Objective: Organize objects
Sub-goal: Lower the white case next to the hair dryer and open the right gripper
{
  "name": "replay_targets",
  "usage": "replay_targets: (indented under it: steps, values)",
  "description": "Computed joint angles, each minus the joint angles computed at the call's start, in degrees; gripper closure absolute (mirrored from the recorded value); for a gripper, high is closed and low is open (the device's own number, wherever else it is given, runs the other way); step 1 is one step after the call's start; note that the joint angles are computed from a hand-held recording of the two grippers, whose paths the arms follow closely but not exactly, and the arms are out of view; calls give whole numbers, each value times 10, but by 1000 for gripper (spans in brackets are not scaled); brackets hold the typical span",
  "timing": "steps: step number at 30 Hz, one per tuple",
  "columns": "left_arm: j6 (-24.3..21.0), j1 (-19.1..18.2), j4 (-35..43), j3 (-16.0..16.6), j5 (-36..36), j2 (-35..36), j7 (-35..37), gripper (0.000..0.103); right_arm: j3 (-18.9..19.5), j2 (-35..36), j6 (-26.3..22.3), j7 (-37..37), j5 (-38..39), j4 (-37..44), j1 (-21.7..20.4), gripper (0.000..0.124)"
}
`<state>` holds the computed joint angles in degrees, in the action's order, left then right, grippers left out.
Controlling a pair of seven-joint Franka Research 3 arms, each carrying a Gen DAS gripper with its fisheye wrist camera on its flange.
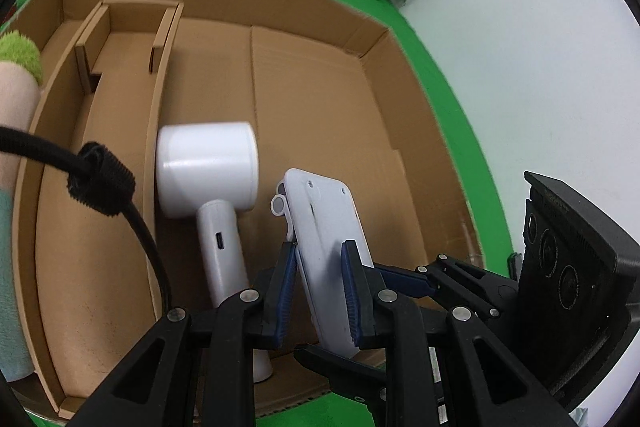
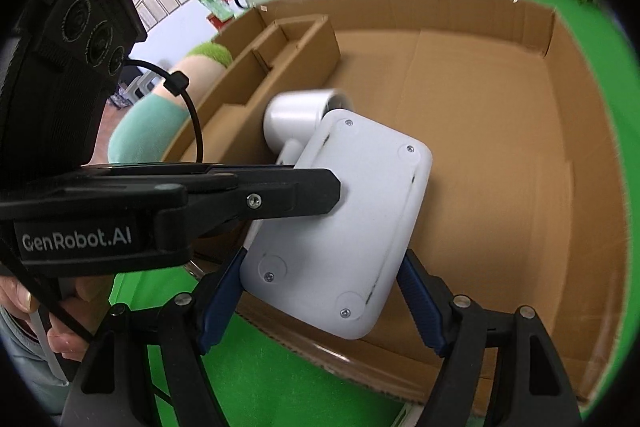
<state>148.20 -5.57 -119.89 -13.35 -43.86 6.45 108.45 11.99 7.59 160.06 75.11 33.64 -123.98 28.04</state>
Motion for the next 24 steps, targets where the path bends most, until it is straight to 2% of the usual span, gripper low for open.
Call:
replay_targets:
  steps: [6, 11, 18, 24]
  values:
    - [-12, -3, 26, 1, 76, 26, -71, 84, 8, 21, -50, -43, 73, 21, -19, 50]
    - [-21, -3, 33, -2, 131, 32, -117, 86, 0, 23, -73, -30, 72, 25, -18, 49]
    - [-29, 4, 29, -5, 142, 21, -125, 85, -2, 14, -77, -34, 84, 14, -19, 49]
    - [-12, 6, 0, 5, 134, -13, -121, 84, -3, 13, -65, -27, 83, 10, -17, 49]
